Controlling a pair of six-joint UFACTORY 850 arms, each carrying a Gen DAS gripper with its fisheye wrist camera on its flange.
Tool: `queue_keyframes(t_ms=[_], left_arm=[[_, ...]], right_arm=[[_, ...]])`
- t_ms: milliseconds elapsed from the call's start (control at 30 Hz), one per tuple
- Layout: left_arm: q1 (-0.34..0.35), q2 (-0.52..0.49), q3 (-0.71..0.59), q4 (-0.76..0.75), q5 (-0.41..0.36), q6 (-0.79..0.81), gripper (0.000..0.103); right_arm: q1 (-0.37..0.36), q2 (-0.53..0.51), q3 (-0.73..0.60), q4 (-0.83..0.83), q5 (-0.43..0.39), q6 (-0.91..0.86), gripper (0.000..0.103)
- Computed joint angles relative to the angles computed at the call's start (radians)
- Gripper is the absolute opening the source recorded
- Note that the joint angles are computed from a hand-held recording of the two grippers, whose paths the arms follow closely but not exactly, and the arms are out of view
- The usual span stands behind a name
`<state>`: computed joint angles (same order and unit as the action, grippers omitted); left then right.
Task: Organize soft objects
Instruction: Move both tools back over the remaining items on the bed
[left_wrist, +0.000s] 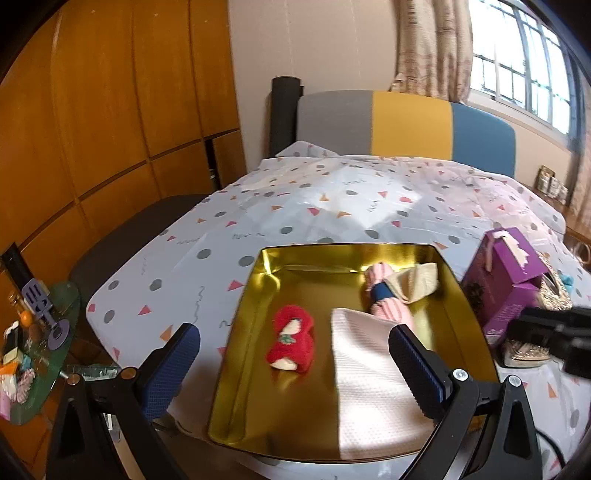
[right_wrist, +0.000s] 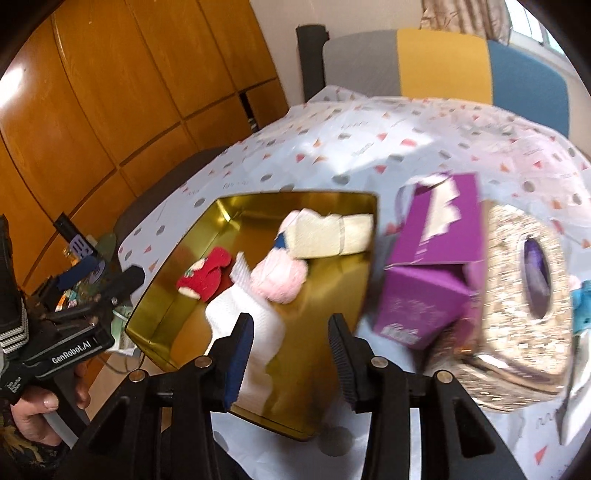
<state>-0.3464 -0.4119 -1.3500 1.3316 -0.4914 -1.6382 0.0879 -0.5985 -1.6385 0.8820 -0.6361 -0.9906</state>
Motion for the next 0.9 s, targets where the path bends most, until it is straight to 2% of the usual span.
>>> queue_keyframes(t_ms=[167, 333, 400, 467, 733, 900], left_arm=[[-0.014, -0.008, -0.016, -0.01, 0.028, 0.041, 0.103], [-0.022, -0.016, -0.03, -0.032, 0.042, 0.074, 0.103], [-0.027, -0.021, -0.038, -0.046, 0.04, 0.09, 0.103], [-0.032, -0.024, -0.046, -0.055, 0.038, 0.102, 0.103], [-0.061, -0.04, -0.084, -0.051, 0.027, 0.141, 0.103], [-0.078, -0.053, -0.112, -0.066, 0.024, 0.182, 0.103]], right_arm=[[-0.032, 0.05, 0.039, 0.035, 0.079, -0.039, 0.043], [-0.034, 0.115, 0.101, -0.094, 0.298, 0.048, 0.043], [-0.033, 0.136, 0.12, -0.194, 0.368, 0.129, 0.043], [-0.039, 0.154, 0.138, -0.216, 0.416, 0.135, 0.043], [-0.068, 0.191, 0.184, -0.254, 0.496, 0.145, 0.043], [-0.08, 0.197, 0.198, -0.183, 0.506, 0.077, 0.043]])
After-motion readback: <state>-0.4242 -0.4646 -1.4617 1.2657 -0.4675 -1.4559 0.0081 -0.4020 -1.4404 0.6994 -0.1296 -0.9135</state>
